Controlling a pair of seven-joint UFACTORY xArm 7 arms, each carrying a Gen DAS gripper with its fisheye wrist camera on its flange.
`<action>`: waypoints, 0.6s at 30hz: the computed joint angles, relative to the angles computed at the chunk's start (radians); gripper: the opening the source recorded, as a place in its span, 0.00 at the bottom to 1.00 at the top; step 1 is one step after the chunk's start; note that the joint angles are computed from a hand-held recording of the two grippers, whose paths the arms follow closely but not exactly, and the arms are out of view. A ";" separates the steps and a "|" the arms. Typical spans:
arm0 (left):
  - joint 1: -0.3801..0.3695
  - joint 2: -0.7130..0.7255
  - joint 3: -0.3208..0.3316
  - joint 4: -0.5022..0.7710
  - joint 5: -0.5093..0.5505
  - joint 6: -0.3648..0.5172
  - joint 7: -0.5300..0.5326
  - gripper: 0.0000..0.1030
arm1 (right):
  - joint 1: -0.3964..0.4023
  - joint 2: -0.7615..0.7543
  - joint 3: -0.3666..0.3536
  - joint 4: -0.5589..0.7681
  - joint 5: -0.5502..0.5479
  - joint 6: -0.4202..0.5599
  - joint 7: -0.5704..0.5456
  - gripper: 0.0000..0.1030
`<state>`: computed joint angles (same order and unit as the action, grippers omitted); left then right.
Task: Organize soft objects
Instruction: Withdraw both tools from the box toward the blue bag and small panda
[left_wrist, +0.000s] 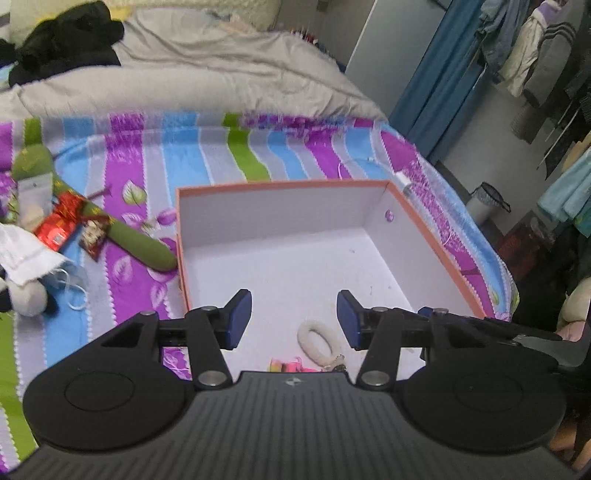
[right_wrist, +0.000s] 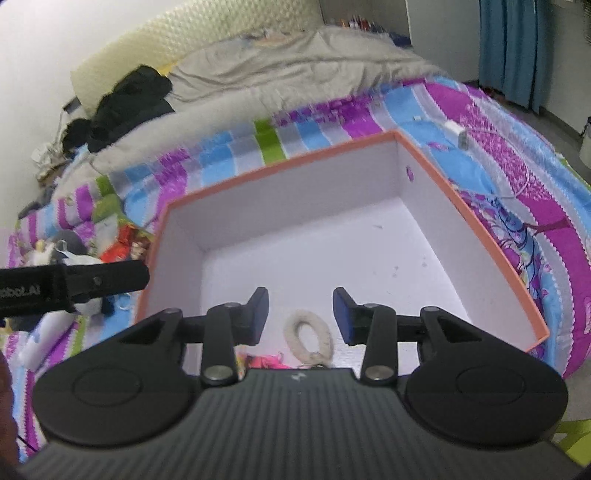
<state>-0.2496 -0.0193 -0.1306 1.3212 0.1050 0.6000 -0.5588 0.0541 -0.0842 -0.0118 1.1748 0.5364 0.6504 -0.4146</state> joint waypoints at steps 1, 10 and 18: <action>0.000 -0.021 0.000 -0.015 0.012 -0.005 -0.010 0.55 | 0.001 -0.015 0.000 -0.007 0.010 -0.001 -0.002 0.41; 0.020 -0.260 -0.022 -0.195 0.013 -0.020 -0.008 0.55 | 0.059 -0.187 -0.013 -0.125 0.023 -0.048 -0.004 0.41; 0.042 -0.496 -0.046 -0.372 -0.020 -0.009 -0.018 0.55 | 0.123 -0.375 -0.024 -0.249 -0.028 -0.059 0.051 0.41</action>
<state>-0.2074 -0.5156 -0.1765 0.9491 0.0846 0.5911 -0.5766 0.1775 -0.4588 -0.0353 0.9253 0.5089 0.5911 -0.3632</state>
